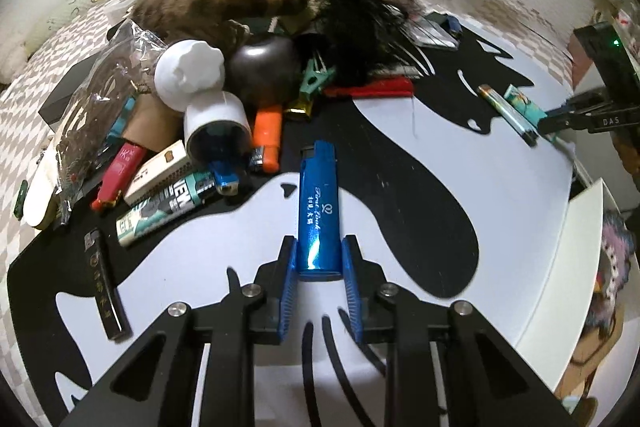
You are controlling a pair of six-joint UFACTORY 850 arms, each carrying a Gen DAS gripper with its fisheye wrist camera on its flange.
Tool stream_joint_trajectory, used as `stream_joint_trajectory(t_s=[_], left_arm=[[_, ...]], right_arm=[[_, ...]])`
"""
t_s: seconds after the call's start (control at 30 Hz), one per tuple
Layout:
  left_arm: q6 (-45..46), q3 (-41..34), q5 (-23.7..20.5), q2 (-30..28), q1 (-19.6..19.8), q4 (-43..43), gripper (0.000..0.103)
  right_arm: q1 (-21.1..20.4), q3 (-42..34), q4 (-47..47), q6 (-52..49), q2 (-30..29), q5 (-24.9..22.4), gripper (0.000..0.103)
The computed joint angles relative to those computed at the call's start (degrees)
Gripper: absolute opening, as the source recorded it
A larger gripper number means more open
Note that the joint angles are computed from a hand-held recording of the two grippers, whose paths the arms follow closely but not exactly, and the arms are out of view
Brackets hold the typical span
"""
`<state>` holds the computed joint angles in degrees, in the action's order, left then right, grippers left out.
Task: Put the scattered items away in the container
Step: 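Lift the teal tube with the right gripper while the left gripper closes on the blue tube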
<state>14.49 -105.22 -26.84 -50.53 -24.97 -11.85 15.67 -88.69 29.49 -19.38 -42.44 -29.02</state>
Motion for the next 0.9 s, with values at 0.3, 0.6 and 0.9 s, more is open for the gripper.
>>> stream_joint_trajectory(t_s=[0.3,0.6,0.9], left_arm=[[-4.70,-3.83,-2.25,-2.26,-0.47,4.56,0.023],[-10.58,-11.73,-5.75,-7.05,-1.00,9.19,0.041],[-13.27,-12.13,-6.21,-7.34,-1.50,12.15,0.042]], right_arm=[[2.11,2.35,-10.61,6.09,1.20,4.04,0.015],[2.52,1.89,-12.11,8.37,0.75,4.23,0.015],[2.66,1.05,-12.69,10.16,0.34,3.60,0.015]])
